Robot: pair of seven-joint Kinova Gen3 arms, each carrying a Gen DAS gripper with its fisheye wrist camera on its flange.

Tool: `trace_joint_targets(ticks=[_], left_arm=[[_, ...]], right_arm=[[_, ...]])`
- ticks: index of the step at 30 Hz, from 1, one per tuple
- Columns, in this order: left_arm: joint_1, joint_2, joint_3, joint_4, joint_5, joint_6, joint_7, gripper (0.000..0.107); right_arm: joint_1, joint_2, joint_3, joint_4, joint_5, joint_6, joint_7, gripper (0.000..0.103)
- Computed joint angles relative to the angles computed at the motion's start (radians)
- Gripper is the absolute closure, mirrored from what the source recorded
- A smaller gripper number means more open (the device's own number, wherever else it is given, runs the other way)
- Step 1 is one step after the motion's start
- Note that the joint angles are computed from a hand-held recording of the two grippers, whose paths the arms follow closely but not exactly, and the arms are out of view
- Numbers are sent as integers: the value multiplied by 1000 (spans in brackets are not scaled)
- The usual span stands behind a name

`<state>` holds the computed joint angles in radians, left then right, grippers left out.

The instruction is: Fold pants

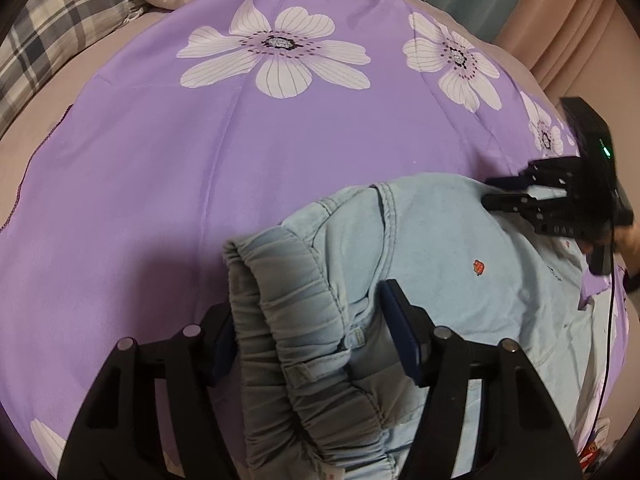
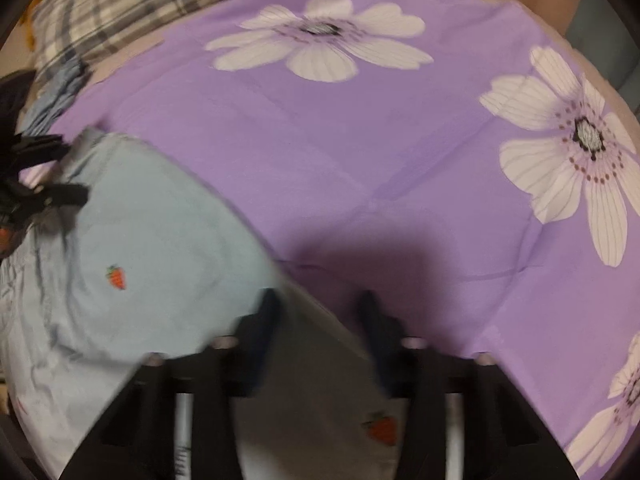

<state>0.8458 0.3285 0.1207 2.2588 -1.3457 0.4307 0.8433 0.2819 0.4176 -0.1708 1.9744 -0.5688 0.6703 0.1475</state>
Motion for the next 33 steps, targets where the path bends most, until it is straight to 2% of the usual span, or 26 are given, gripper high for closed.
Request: trace_joint_targets(ticks=[1,3,5,7,9,10,13,15,18,21,24,27,28,30,33], left_arm=[[5,8,11,-14,35,28,-25,44],[15,8,18,-30,84,53,-53,53],[40,-4,8,-36,105,58,-54,70],[49,-5,34,-60,165,113,-103,75],[61,-9,61,-73,183,163,-104,78],[68,-13,73,-71,174,180,-79,78],[161,-52,33,-43,109,195,43,79],[194,-67,75,-38,76,260,115,80],[230,-70,150,-56,99,364,139,83],[266,-69,197,-73,128,429,140,83],[314,-63,227,-76,140,467,168,83],[365,-50,247,-89,168,516,189,79],[382,-41,252,-97,186,539,190,77],[413,-26,258,-102,219,559,204,72],[446,4,269,-128,304,583,150,65]], right_arm=[[9,-12,-10,33,-37,-33,41,79],[10,-36,-2,93,-118,-83,122,87],[32,-52,-8,133,-200,-118,200,90],[46,-84,-4,186,-280,-154,281,95],[112,-117,-37,222,-334,-162,362,96],[159,-146,-55,243,-352,-149,403,97],[298,-224,-75,279,-416,-74,525,97],[383,-268,-103,303,-486,-39,606,97],[474,-312,-55,350,-540,76,728,97],[518,-353,54,373,-518,197,772,97],[504,-354,184,348,-428,319,757,97],[492,-355,320,360,-376,411,842,97],[510,-366,348,372,-351,434,883,97],[565,-378,352,401,-330,451,964,97],[624,-405,384,449,-275,450,1086,97]])
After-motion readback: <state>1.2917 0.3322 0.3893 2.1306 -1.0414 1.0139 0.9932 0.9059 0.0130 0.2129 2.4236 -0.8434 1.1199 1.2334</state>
